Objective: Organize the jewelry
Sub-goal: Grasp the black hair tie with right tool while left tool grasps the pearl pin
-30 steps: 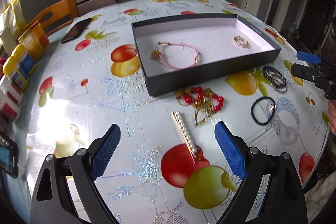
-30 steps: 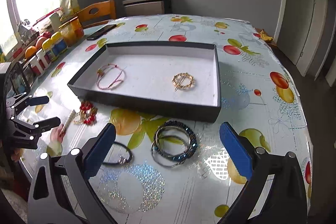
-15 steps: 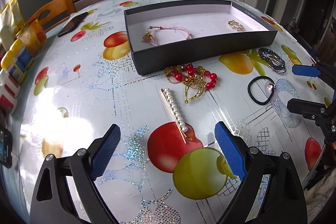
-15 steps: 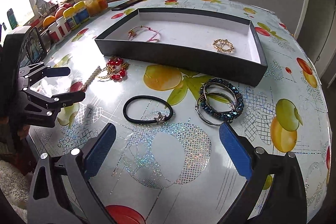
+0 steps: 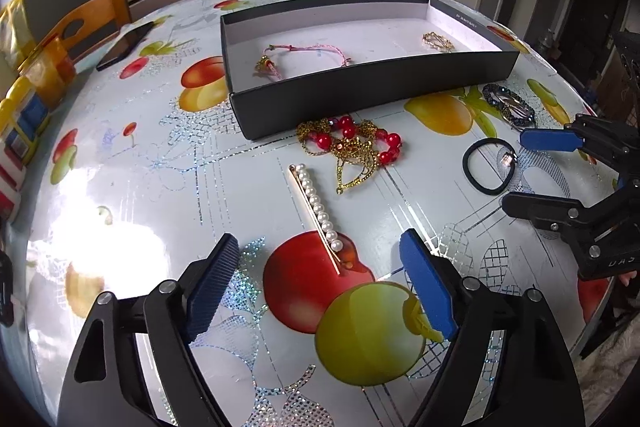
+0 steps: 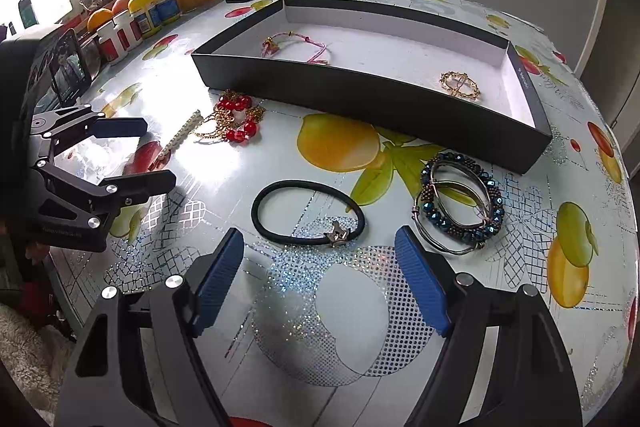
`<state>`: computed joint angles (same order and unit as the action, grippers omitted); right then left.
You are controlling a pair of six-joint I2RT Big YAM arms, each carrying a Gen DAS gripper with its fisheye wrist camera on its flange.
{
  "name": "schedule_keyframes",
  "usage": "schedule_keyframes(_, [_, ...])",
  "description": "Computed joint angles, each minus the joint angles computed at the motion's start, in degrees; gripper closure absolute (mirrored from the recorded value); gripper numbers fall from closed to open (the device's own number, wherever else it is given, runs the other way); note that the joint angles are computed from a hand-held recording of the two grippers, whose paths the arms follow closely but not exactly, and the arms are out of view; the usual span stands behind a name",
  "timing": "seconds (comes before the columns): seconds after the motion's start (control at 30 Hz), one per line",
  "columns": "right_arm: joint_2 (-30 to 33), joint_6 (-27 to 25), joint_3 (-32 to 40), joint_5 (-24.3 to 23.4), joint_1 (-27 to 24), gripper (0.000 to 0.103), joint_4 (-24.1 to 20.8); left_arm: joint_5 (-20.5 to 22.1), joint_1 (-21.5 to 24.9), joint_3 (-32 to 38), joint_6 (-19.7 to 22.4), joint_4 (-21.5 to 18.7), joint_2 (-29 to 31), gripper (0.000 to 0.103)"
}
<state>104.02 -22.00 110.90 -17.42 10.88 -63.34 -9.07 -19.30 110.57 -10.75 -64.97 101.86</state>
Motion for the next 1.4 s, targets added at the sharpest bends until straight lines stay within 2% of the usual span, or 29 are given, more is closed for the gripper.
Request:
schedule_keyframes(0.03, [0.08,-0.33,0.02,0.39,0.15,0.027,0.2,0.03,0.05,0.09,0.01,0.04,0.03,0.025])
schedule_keyframes(0.1, [-0.34,-0.9,-0.82,1.72,0.59,0.038,1.57,-0.05,0.18,0.32,0.01,0.08,0.08,0.036])
schedule_keyframes(0.23, [-0.77,-1.87,-1.45,0.71,0.59,0.057,2.33,-0.17,0.71,0.75,-0.14,-0.02,0.27,0.05])
schedule_keyframes(0.4, [-1.16,-2.73,-1.97,-0.56,0.31,0.089,2.43,-0.08,1.16,1.52,-0.13,-0.05,0.79,0.061])
schedule_keyframes(0.57, [-0.84,-2.29,-1.39,-0.89,0.23,0.099,1.82,0.32,1.31,3.25,0.51,-0.73,1.93,0.073])
schedule_keyframes(0.6, [-0.74,-2.14,-1.24,-1.01,0.19,0.103,1.73,0.33,1.29,3.53,0.79,-0.79,2.12,0.079])
schedule_keyframes(0.7, [-0.3,-1.58,-0.58,-1.74,-0.01,0.103,1.05,0.32,1.27,4.17,1.41,-1.07,2.54,0.094])
schedule_keyframes(0.83, [0.17,-2.29,0.46,-2.18,-0.11,0.102,-0.42,0.93,1.43,4.15,1.33,-1.12,2.5,0.095])
schedule_keyframes(0.93, [0.45,-1.51,1.18,-1.97,-0.23,0.096,-1.01,0.89,1.41,4.16,1.35,-1.09,2.51,0.095])
schedule_keyframes(1.0, [0.9,-0.32,1.99,-2.39,-0.36,0.078,-1.3,0.97,1.42,4.03,1.38,-0.93,2.45,0.095])
schedule_keyframes(1.07, [1.02,0.93,2.27,-2.92,-0.41,0.068,-0.85,1.19,1.49,3.88,1.26,-0.73,2.37,0.095])
schedule_keyframes(1.17, [1.01,2.61,2.3,-1.93,-0.06,0.068,1.0,1.14,1.44,3.87,1.15,-0.57,2.38,0.095])
schedule_keyframes(1.4, [2.61,3.04,3.91,0.36,0.79,0.068,-0.17,1.16,1.43,3.93,1.32,-0.52,2.43,0.095])
